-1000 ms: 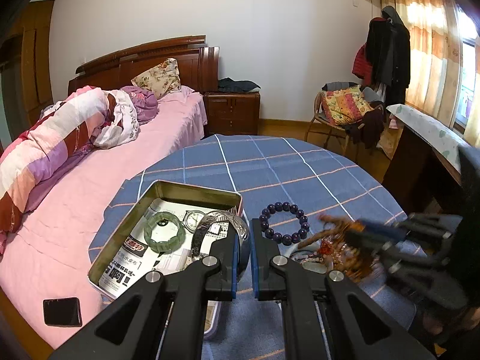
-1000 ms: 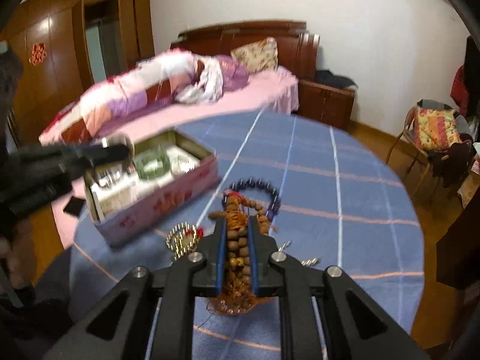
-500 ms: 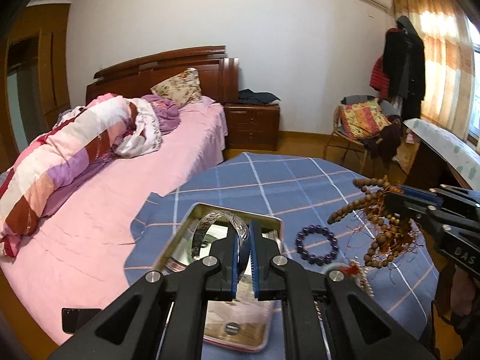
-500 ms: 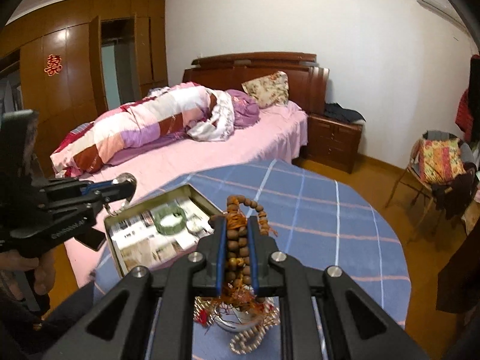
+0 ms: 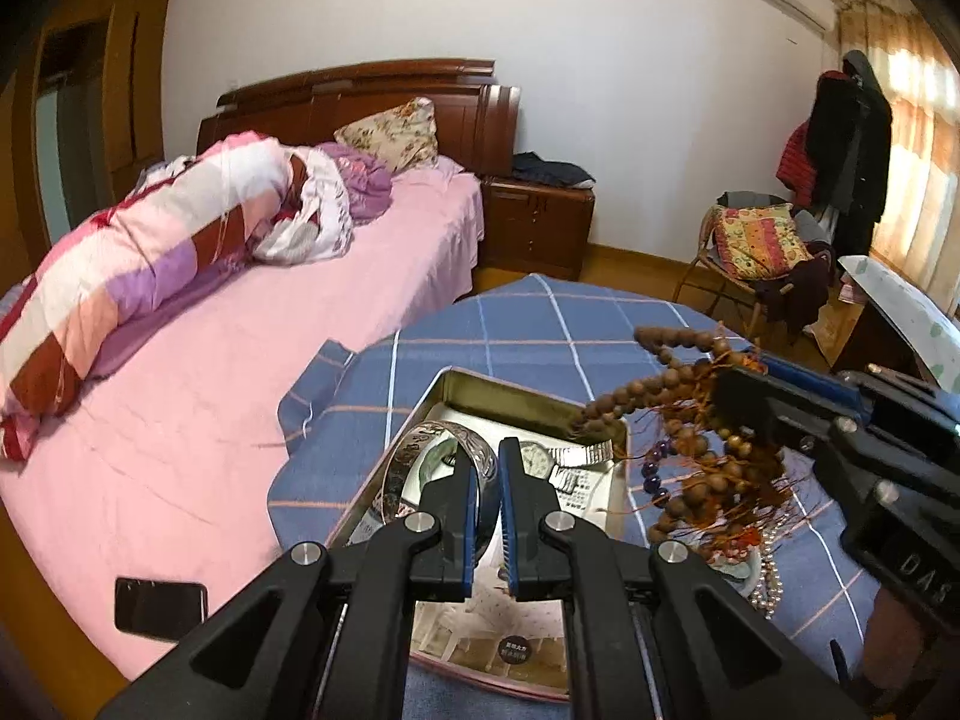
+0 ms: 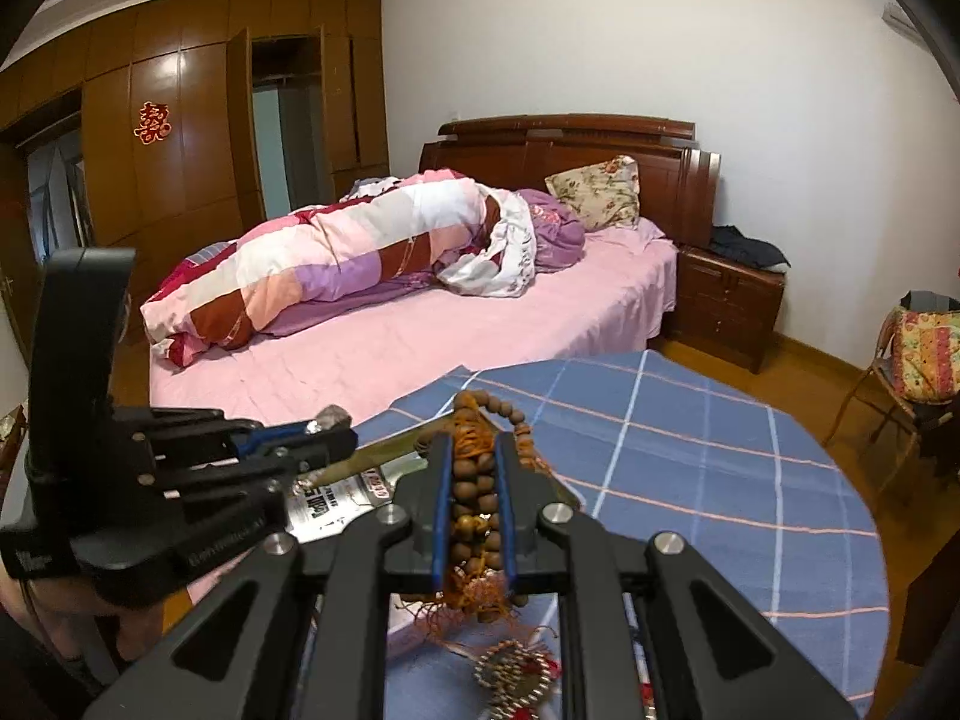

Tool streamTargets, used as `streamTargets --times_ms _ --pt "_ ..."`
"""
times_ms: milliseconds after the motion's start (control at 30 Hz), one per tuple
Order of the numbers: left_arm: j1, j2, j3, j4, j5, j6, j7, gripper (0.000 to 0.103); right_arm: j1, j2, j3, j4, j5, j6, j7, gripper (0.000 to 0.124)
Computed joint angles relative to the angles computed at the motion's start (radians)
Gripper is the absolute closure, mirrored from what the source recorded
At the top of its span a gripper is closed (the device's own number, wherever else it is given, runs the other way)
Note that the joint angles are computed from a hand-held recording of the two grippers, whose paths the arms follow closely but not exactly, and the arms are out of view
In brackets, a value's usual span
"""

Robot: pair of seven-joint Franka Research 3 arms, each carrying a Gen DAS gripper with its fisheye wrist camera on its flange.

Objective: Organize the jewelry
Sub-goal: 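Lower the silver bangle and wooden beads into the tin while both tools open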

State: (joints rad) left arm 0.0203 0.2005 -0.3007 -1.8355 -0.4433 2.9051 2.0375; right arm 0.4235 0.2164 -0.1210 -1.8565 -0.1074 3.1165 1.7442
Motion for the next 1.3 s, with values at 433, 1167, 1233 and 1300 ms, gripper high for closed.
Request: streamTargets --times_ms 433,1167,1233,1300 --pt "-0.01 0.039 0.018 0.003 0.1 -0.036 -0.103 0.097 -0.01 0.07 0.036 0.027 0.119 -0.023 -0.073 0.108" --pt "-0.028 0.047 0.05 0.002 0.276 -0.051 -0.28 0.048 -0.121 0.052 0.156 -0.016 0.287 -0.075 -0.18 0.07" --pt "-0.025 0.036 0.049 -0.016 0.28 -0.011 -0.292 0.034 -0.117 0.031 0.142 -0.041 0.296 -0.057 -0.171 0.063" --pt "-0.008 0.031 0.03 -0.017 0.255 -0.014 -0.268 0.034 -0.108 -0.002 0.122 -0.082 0.288 -0.033 -0.154 0.059"
